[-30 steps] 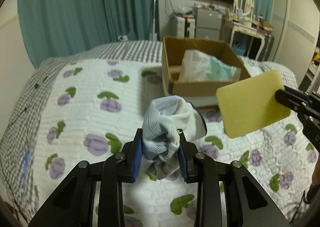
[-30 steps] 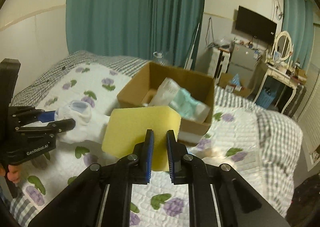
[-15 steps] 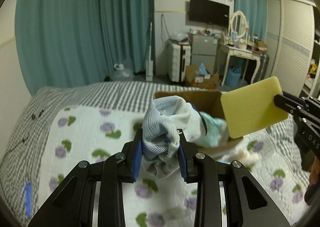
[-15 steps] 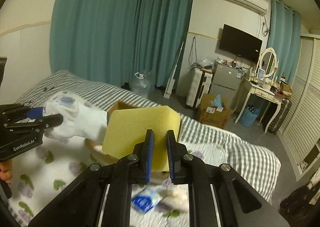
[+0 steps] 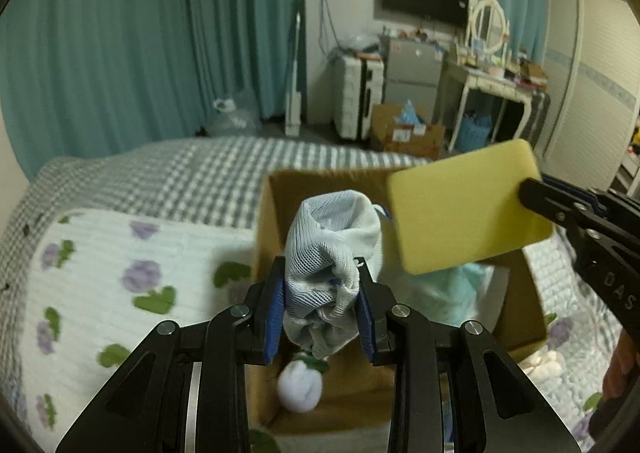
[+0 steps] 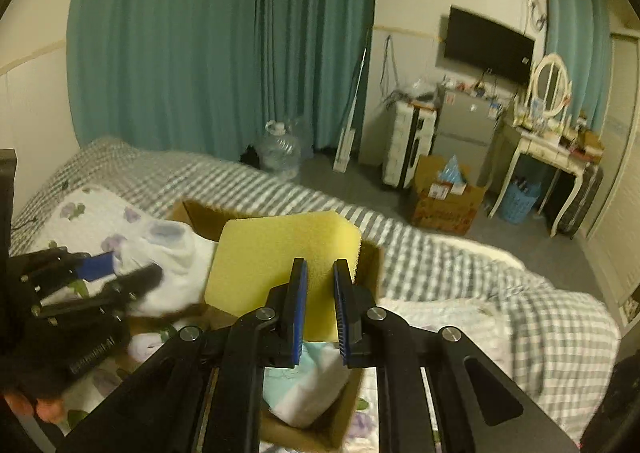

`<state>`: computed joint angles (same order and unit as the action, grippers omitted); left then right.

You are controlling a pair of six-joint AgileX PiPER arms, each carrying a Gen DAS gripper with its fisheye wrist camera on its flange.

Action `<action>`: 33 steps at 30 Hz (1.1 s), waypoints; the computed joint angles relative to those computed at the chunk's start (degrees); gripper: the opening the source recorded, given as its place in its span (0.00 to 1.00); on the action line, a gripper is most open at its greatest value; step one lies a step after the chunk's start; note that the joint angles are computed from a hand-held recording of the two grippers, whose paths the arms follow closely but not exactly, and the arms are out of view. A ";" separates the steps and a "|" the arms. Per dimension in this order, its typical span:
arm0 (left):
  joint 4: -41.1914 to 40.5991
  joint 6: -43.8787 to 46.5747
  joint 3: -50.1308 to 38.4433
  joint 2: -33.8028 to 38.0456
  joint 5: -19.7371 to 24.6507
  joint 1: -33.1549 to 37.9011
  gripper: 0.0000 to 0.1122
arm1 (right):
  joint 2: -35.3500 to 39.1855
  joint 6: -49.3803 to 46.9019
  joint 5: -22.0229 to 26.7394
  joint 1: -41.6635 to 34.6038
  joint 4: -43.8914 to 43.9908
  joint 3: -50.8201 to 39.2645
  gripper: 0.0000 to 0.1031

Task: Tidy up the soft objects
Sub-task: 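Lower the sock and sponge into the box and open both grippers, then grasp the white foam piece with the left gripper while the right grasps the blue tissue pack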

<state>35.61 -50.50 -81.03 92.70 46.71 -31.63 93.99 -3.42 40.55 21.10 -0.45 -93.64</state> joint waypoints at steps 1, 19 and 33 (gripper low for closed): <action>0.08 0.25 -0.44 0.89 0.13 -0.17 0.27 | 1.95 0.02 0.21 0.31 -0.24 -0.95 0.12; -3.82 3.54 -1.86 -0.55 5.88 -3.20 0.58 | -0.36 3.55 0.55 0.53 -1.42 2.66 0.69; 6.43 -4.07 -1.24 -16.99 22.69 -17.82 0.82 | -19.87 7.34 22.59 5.00 -10.52 -2.95 1.00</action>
